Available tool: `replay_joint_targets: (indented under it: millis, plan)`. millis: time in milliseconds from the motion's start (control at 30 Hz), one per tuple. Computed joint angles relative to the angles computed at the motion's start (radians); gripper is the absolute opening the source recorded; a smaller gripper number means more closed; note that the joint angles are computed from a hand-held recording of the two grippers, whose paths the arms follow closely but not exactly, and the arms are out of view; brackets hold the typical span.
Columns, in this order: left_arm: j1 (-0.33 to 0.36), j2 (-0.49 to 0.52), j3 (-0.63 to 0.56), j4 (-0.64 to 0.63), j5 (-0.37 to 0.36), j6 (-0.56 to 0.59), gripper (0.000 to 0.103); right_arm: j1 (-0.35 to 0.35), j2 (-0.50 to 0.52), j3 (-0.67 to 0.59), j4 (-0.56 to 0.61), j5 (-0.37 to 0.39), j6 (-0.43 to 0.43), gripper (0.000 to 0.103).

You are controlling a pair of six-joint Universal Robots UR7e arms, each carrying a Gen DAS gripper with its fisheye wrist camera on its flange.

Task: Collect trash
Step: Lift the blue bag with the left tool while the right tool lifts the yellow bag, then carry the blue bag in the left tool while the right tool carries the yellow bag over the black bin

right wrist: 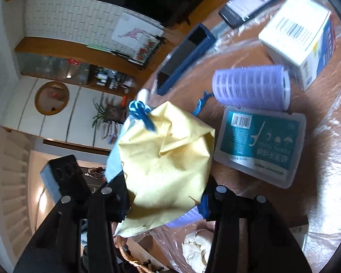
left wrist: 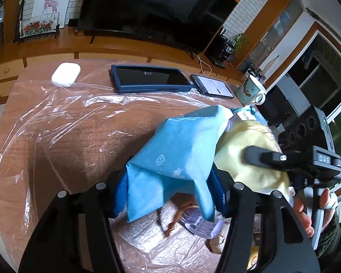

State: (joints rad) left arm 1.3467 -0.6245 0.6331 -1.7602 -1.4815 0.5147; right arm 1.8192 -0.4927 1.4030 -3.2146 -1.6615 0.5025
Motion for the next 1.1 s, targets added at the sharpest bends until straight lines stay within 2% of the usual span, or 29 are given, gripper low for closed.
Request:
replay_joint_targets:
  millis: [67,167,267,433,500,667,1000,1100]
  plan:
    - [0.004,-0.008,0.006,-0.009,-0.014,-0.01,0.06,0.008,-0.024,0.041,-0.046,0.006,-0.029,0.045]
    - [0.006,-0.026,0.023,-0.033,-0.041,-0.03,0.06,0.025,-0.06,0.087,-0.081,-0.024,-0.066,0.045]
    - [0.0,-0.073,0.097,-0.098,-0.055,-0.03,0.06,0.038,-0.097,0.143,-0.132,-0.049,-0.085,0.045]
    - [-0.027,-0.178,0.287,-0.281,-0.003,0.007,0.06,0.092,-0.146,0.196,-0.122,-0.205,-0.188,0.045]
    - [-0.04,-0.221,0.367,-0.353,0.017,0.022,0.06,0.109,-0.162,0.225,-0.127,-0.252,-0.215,0.045]
    - [-0.059,-0.285,0.48,-0.437,0.052,0.03,0.059,0.147,-0.181,0.265,-0.147,-0.337,-0.248,0.045]
    - [-0.082,-0.409,0.641,-0.485,0.018,0.08,0.059,0.202,-0.202,0.333,-0.211,-0.379,-0.277,0.045]
    - [-0.091,-0.448,0.7,-0.509,0.029,0.111,0.059,0.223,-0.207,0.353,-0.217,-0.404,-0.286,0.045]
